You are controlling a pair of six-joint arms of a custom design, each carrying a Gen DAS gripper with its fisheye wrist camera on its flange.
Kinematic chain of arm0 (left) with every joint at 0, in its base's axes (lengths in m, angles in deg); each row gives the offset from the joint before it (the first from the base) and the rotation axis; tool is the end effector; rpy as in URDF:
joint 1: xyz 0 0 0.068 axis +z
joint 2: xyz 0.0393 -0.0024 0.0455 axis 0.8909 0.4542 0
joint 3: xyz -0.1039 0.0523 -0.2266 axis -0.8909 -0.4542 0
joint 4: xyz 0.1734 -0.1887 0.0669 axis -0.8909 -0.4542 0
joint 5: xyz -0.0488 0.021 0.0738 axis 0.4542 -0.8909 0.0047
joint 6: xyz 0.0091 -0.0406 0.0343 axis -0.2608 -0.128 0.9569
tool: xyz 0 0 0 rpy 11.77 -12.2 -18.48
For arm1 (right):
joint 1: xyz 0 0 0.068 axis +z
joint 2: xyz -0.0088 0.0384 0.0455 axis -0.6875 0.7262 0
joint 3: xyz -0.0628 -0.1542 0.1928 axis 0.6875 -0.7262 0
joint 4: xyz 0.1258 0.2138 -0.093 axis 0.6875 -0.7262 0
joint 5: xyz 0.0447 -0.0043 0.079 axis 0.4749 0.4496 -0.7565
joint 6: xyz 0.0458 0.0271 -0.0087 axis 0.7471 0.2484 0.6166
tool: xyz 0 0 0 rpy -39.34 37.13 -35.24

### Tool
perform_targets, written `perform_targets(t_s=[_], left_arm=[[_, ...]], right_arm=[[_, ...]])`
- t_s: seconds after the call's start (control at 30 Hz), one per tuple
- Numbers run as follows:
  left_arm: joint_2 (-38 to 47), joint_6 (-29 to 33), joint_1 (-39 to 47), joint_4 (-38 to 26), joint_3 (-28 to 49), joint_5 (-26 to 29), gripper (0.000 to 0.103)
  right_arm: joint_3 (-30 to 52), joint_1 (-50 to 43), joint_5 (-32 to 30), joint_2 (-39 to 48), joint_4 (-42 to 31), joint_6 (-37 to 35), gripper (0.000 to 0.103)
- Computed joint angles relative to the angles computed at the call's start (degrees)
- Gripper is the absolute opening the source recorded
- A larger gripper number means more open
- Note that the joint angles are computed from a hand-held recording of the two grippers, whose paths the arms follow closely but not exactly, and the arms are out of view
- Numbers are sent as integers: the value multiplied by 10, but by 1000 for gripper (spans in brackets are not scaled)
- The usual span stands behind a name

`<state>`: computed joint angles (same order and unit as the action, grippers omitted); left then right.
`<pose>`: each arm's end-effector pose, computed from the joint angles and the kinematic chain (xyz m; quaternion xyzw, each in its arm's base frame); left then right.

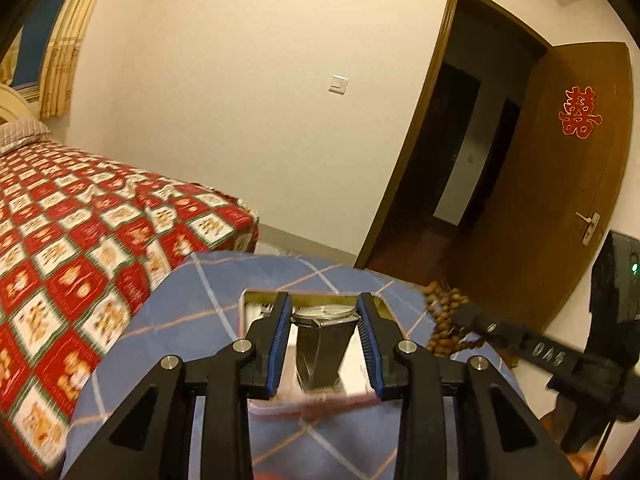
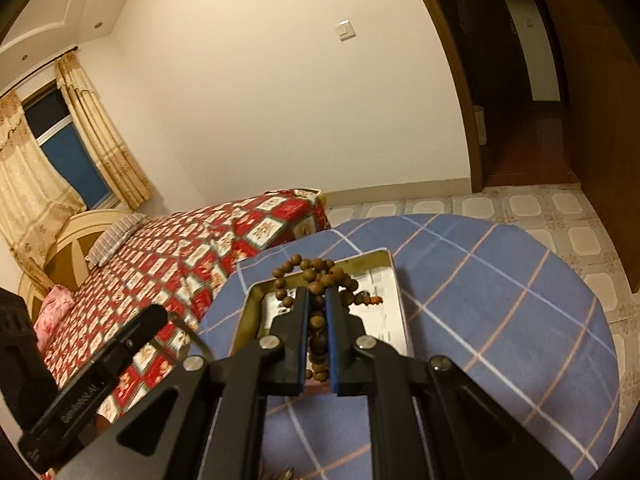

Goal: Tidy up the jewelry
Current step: 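Carry the watch and bead bracelet into the pink tin and release both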

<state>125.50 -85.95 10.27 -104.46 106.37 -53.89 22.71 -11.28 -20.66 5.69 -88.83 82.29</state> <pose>0.1568 -0.1706 0.2475 -0.0589 0.8461 -0.1339 0.5126 0.2005 0.1270 0.2448 -0.0497 0.8688 0.2484 0.4255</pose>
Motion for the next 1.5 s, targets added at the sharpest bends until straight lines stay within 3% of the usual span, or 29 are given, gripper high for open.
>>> perform_targets(t_s=[0.27,0.6,0.73,0.8,0.87,0.93,1.33,1.5], left_arm=[[144,61,106,133,10,119,34],[248,43,165,166,21,187,34],[268,39,167,158,27,189,36],[273,56,154,143,38,175,45],[276,63,137,128,46,133,62],[275,74,132,129,44,125,65],[278,63,140,132,45,118,65],[274,66,128,62,83,97,65]], right_arm=[[34,-19,-13,144,59,-20,11],[60,-22,-7,254,104,-50,12],[51,-28,-25,265,127,-57,23],[41,-30,-34,257,141,-59,50],[17,-27,-8,227,159,-58,52],[2,-35,-2,204,170,-55,52],[4,-44,44,201,164,-41,52],[-3,-42,34,192,174,-44,52]])
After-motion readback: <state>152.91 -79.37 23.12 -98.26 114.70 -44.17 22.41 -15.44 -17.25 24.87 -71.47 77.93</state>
